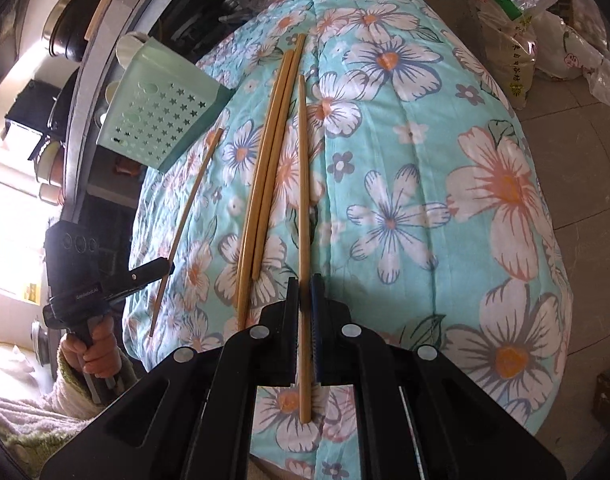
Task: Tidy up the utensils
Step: 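Grasp one bamboo chopstick with the left tool while the right grasps another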
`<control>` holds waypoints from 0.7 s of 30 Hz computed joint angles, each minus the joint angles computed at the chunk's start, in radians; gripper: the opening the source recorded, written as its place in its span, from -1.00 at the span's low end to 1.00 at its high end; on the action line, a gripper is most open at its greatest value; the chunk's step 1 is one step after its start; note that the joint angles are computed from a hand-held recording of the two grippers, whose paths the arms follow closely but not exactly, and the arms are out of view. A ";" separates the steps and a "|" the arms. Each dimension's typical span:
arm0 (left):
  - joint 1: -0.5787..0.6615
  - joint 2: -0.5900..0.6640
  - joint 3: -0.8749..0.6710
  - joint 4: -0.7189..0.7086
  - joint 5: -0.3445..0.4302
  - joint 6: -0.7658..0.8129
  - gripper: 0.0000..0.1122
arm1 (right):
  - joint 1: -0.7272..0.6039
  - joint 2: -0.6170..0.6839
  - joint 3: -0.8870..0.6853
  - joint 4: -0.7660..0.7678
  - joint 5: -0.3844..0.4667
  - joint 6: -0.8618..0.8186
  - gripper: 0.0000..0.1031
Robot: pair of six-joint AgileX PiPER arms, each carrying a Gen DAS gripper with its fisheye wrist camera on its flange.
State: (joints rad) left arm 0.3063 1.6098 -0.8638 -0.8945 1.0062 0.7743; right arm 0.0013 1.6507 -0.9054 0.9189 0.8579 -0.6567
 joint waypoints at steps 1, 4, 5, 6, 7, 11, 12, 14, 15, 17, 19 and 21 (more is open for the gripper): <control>-0.003 -0.011 -0.003 0.026 -0.008 -0.010 -0.89 | 0.011 -0.008 -0.014 -0.037 -0.003 0.028 -0.86; -0.024 -0.035 -0.028 0.070 -0.028 -0.022 -0.74 | 0.027 -0.024 -0.047 -0.087 -0.032 0.070 -0.75; -0.035 -0.036 -0.044 0.077 -0.036 -0.026 -0.71 | 0.026 -0.020 -0.061 -0.089 -0.036 0.074 -0.69; -0.045 -0.036 -0.061 0.087 -0.042 -0.030 -0.70 | 0.028 -0.014 -0.079 -0.094 -0.045 0.080 -0.69; -0.058 -0.032 -0.082 0.102 -0.049 -0.035 -0.70 | 0.034 -0.005 -0.100 -0.102 -0.054 0.088 -0.69; -0.184 0.009 -0.189 0.215 -0.131 -0.119 -0.70 | 0.062 0.063 -0.208 -0.137 -0.079 0.114 -0.69; -0.215 0.027 -0.219 0.250 -0.147 -0.143 -0.70 | 0.071 0.087 -0.240 -0.155 -0.082 0.128 -0.69; -0.280 0.059 -0.272 0.342 -0.191 -0.204 -0.70 | 0.094 0.123 -0.292 -0.203 -0.092 0.162 -0.69; -0.311 0.075 -0.298 0.392 -0.210 -0.236 -0.70 | 0.105 0.136 -0.311 -0.224 -0.098 0.172 -0.69; -0.354 0.096 -0.335 0.477 -0.229 -0.283 -0.70 | 0.132 0.168 -0.361 -0.292 -0.108 0.223 -0.69; -0.387 0.135 -0.382 0.545 -0.228 -0.321 -0.70 | 0.149 0.193 -0.403 -0.345 -0.106 0.252 -0.69; -0.418 0.176 -0.424 0.622 -0.225 -0.375 -0.70 | 0.162 0.218 -0.441 -0.389 -0.103 0.281 -0.69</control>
State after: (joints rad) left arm -0.1118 1.7857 -1.2875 -0.2721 0.7815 0.3996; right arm 0.1631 1.8685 -1.3466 0.5300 0.7552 -0.3756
